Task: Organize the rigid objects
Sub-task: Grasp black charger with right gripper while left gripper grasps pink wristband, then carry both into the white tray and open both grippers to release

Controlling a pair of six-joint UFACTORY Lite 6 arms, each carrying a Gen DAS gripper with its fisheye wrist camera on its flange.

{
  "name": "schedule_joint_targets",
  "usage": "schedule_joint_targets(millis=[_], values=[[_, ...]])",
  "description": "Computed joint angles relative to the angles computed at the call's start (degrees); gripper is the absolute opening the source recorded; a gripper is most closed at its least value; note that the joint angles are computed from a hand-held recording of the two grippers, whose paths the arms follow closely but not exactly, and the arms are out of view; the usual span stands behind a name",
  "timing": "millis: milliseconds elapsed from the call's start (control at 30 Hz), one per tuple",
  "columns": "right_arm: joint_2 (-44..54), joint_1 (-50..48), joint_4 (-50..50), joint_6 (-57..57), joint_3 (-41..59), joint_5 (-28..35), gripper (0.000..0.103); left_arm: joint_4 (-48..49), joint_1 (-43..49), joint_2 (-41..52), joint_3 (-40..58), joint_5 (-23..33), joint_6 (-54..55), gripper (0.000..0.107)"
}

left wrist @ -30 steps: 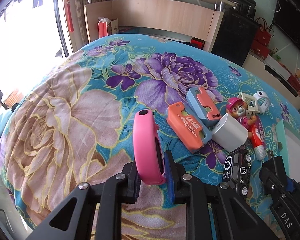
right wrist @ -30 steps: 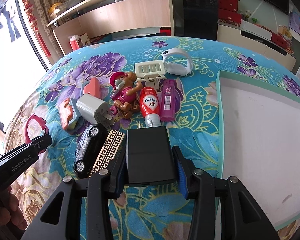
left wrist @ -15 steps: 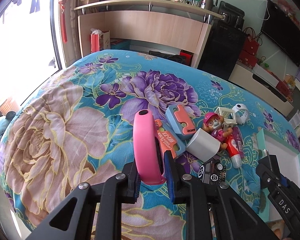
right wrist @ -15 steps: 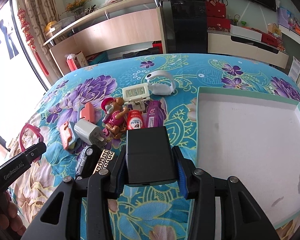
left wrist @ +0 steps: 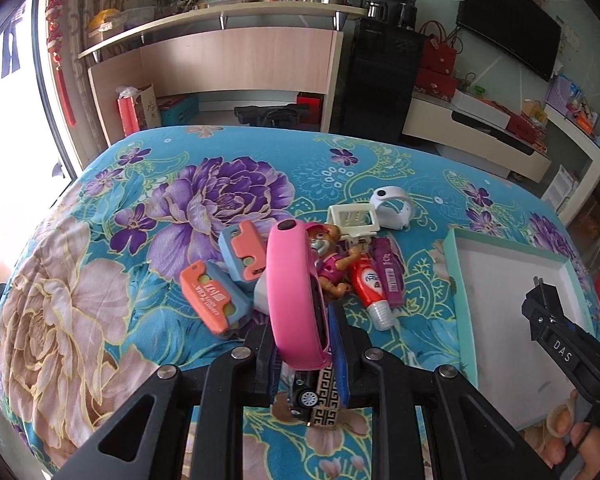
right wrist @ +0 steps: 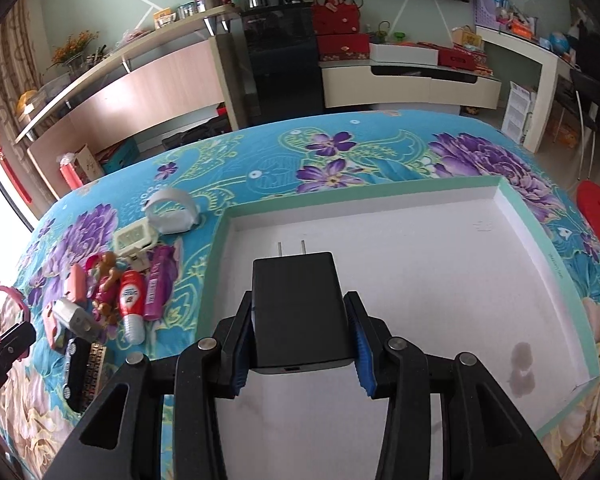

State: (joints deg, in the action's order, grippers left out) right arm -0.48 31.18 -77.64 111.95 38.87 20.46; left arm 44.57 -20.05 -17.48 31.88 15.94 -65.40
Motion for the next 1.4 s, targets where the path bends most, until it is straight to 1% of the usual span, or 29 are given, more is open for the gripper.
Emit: schedule_joint_targets(millis=[67, 200, 367, 533, 667, 833, 1000, 1133, 1300, 1400], values=[[-1.6, -2.9, 3.4, -3.3, -1.8, 2.2, 0.044, 1.4, -4.3, 3.2, 3.9, 1.8, -1.5, 0.023], [-6.5, -11.8, 5.9, -6.0, -6.7, 0.4, 0.044, 2.7, -11.6, 10.2, 12.0, 3.9, -3.2, 0.023], [-8.6, -18.3, 6.7, -8.1, -9.5, -1.9, 0.044, 3.9, -19.3, 21.3, 22.9, 5.0, -3.4, 0.023], [-10.4, -20.9, 6.1, -8.7, -11.2, -3.1, 0.044, 4.0, -23.4, 31.7, 32.1, 5.7, -2.7, 0.023], [-8.4, -23.2, 5.6, -8.9, -10.9, -6.1, 0.044, 2.6, -24.3, 38.0, 36.9, 6.0, -1.6, 0.023], [-7.7, -24.3, 4.9, -8.8, -11.0, -7.8, 0.044, 2.6, -24.8, 43.2, 41.4, 6.4, -1.8, 0.023], [-7.5, -25.0, 3.9, -8.2, -11.2, -8.8, 0.044, 1.6, -24.5, 47.4, 43.7, 5.9, -1.4, 0.023], [-7.0, -24.7, 3.6, -8.4, -11.0, -8.5, 0.044, 0.5, -24.6, 49.0, 44.1, 5.3, -0.9, 0.023], [-7.0, -24.4, 4.4, -9.1, -10.8, -8.3, 0.044, 1.2, -24.7, 50.3, 44.8, 6.1, -1.9, 0.023], [-6.9, -24.3, 4.7, -9.5, -10.7, -8.3, 0.044, -0.4, -24.2, 50.7, 44.9, 5.8, -0.7, 0.024]])
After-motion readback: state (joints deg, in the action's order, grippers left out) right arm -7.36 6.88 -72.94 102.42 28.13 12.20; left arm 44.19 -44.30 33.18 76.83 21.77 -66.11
